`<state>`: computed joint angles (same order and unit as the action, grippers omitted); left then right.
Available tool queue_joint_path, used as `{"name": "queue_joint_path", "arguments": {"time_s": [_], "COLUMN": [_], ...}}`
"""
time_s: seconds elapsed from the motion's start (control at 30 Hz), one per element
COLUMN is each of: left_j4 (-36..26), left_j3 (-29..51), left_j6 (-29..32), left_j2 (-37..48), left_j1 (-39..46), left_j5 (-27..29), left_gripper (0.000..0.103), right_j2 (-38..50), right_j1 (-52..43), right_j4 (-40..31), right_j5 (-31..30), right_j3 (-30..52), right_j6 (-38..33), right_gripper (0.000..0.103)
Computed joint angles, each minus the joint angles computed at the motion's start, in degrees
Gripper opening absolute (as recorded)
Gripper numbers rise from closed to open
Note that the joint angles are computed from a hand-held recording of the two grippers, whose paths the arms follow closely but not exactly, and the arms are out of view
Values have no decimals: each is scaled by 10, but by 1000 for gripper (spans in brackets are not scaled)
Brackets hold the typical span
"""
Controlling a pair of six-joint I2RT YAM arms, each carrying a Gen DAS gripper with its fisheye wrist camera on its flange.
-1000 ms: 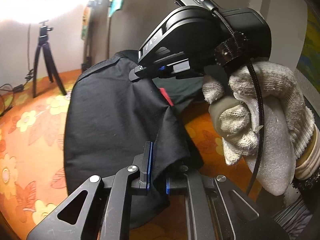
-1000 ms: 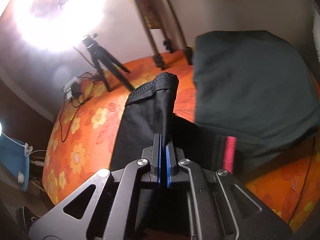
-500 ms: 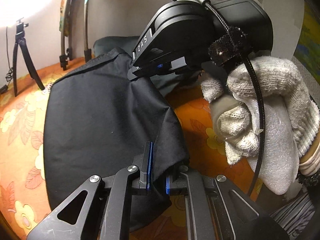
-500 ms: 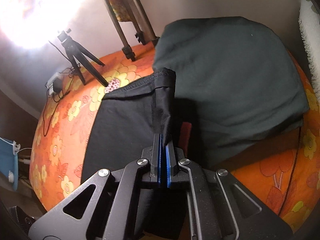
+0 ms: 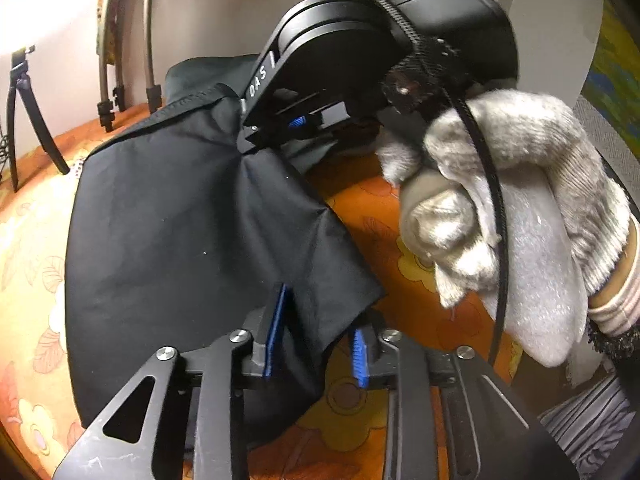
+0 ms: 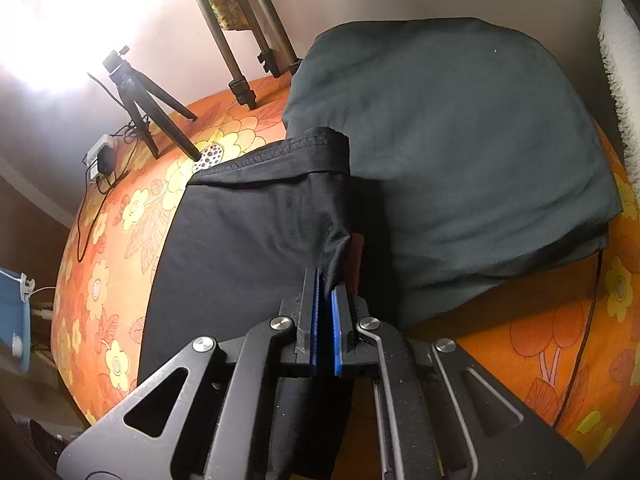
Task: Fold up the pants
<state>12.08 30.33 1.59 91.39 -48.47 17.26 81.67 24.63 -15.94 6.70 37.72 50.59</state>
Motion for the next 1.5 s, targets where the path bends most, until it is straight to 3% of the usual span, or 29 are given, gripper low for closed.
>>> {"name": "queue_joint_path", "arguments": {"time_s": [0.2, 0.57, 0.7, 0.8, 0.93, 1.03, 1.2, 1.37, 1.5], "left_j4": [-39, -113, -130, -136, -123, -132, -147, -141, -143], "left_j3": [-9, -47, -22, -8, 18, 37, 60, 91, 120], "left_j6": [10, 48, 55, 59, 57, 59, 51, 29, 8], "left_j2": [-24, -162, -151, -133, -82, -43, -4, 44, 89], "left_j1": [13, 90, 165, 206, 253, 270, 291, 301, 306], "left_j5": [34, 57, 84, 96, 96, 102, 130, 145, 157], "left_gripper": [35, 35, 36, 44, 44, 44, 44, 51, 52], "right_j2": [-19, -95, -126, -139, -158, -163, -149, -151, -132], "right_j1": [4, 72, 122, 184, 246, 275, 236, 171, 142], "right_j4": [-39, -117, -131, -157, -177, -167, -100, -14, 23], "right_j5": [18, 78, 90, 126, 177, 212, 181, 114, 87], "right_j3": [4, 2, -8, -7, -15, -29, -61, -109, -123], "right_j6": [-10, 25, 58, 97, 170, 212, 185, 162, 136], "right_gripper": [21, 22, 46, 47, 50, 59, 77, 78, 81]}}
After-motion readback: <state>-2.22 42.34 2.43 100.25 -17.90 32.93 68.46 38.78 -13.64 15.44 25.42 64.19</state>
